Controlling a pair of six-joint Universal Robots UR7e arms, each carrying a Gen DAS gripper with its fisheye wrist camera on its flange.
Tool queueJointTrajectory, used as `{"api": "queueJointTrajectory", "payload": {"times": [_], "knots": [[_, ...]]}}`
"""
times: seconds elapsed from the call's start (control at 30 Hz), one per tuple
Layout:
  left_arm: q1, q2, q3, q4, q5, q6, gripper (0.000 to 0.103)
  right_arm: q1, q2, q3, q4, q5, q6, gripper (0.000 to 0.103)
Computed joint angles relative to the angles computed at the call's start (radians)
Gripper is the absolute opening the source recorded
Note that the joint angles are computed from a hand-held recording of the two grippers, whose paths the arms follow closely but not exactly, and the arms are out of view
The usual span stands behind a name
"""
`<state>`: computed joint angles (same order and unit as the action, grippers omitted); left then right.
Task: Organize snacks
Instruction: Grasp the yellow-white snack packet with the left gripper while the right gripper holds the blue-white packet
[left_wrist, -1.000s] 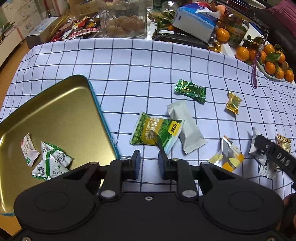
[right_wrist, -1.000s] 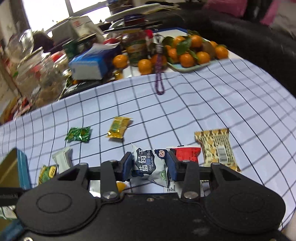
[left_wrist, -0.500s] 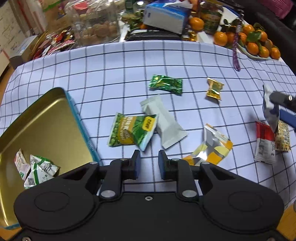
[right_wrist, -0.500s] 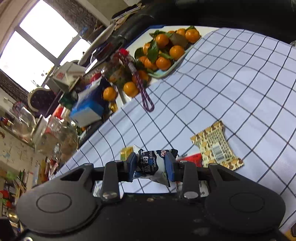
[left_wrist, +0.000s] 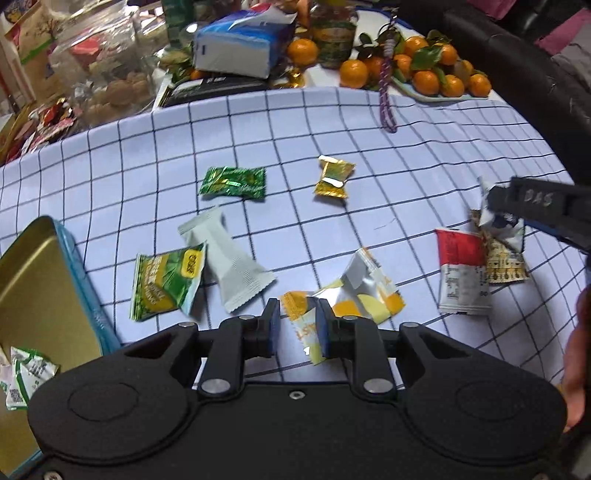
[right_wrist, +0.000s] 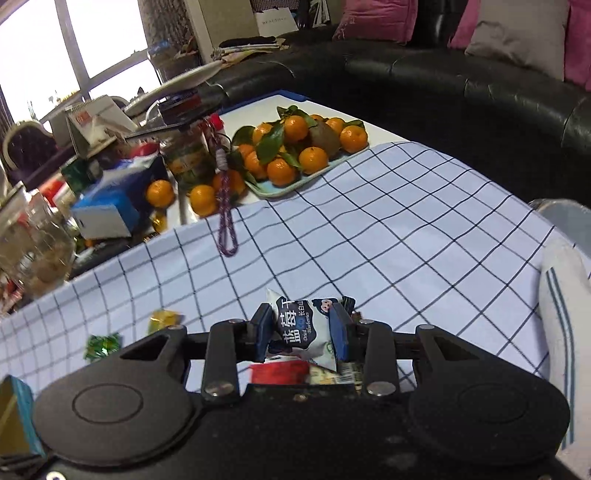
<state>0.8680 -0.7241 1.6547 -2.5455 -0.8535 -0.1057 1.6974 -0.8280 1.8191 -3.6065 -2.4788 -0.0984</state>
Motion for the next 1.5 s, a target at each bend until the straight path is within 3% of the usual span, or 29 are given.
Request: {"api": "queueJointTrajectory", "payload": {"times": [0.37, 0.57, 0.77, 0.9, 1.1, 1.2, 1.4, 1.5], "knots": [[-0.009, 0.012, 0.020, -0.052, -0.034, 0.185, 0.032, -0.019, -0.022, 0.023, 0.003, 0.019, 0.027, 0.036], [0.030, -0.017, -0.023, 0.130, -0.193, 0.148, 0.032, -0.022, -0.025, 0.026, 0.002, 0.027, 0.042, 0.036], [0.009, -0.020, 0.008, -0.003, -0.117, 0.201, 0.032, -0.023, -0.032, 0.030, 0.011, 0.034, 0.063, 0.036], [0.009, 0.019, -0.010, -0.099, -0.073, 0.294, 0.032, -0.026, -0.036, 0.034, 0.015, 0.042, 0.081, 0.036], [0.037, 0.033, -0.049, -0.054, -0.117, 0.232, 0.035, -0.029, -0.044, 0.042, 0.023, 0.056, 0.106, 0.036], [0.046, 0.014, -0.053, 0.012, -0.178, 0.205, 0.038, -0.030, -0.044, 0.043, 0.023, 0.062, 0.112, 0.036], [0.035, -0.005, -0.017, 0.028, -0.197, 0.246, 0.044, -0.029, -0.044, 0.044, 0.024, 0.066, 0.115, 0.036], [0.026, 0.008, -0.016, 0.020, -0.168, 0.234, 0.045, -0.029, -0.045, 0.045, 0.026, 0.069, 0.118, 0.036]]}}
